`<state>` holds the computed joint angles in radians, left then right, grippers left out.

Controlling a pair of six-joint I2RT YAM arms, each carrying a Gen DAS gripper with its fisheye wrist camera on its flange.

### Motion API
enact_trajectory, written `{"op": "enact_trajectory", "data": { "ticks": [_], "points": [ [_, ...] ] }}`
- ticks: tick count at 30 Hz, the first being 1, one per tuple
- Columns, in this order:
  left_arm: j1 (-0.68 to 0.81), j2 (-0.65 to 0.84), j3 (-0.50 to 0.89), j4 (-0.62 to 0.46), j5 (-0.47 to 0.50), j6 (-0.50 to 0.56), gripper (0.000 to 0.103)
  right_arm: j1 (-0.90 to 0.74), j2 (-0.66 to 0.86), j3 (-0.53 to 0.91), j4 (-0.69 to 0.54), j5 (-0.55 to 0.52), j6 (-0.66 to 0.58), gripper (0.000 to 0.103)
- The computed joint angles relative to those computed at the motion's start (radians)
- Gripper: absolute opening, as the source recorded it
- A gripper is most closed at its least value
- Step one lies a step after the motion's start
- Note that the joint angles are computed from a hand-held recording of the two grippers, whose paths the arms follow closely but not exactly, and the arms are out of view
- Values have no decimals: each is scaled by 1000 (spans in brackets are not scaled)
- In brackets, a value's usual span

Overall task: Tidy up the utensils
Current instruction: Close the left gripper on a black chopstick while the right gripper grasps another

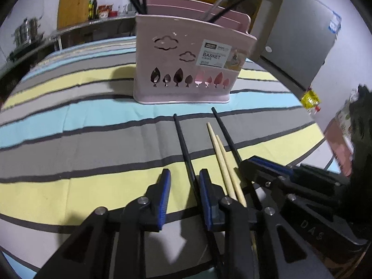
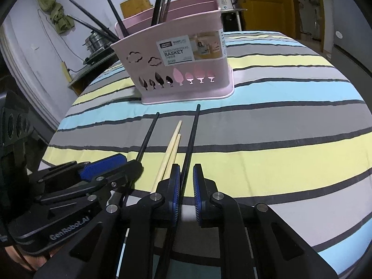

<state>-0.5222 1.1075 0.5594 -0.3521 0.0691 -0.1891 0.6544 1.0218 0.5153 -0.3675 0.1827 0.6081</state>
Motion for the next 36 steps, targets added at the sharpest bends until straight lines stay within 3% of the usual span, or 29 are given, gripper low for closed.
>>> {"op": "enact_trajectory", "data": {
  "ticks": [10,19,27,36],
  "points": [
    [26,-65,-22,-55,0,22,10,2,-134,-37,-121,13,8,8],
    [193,-186,-67,-160,123,81,10,-53,-273,-61,-241,-34,1,8],
    [217,-34,15,-125,161,76,13,-145,-114,-7,-146,-68,-35,11],
    [169,57,66,-92,100,80,13,-184,46,60,-91,-60,-65,10]
  ]
}}
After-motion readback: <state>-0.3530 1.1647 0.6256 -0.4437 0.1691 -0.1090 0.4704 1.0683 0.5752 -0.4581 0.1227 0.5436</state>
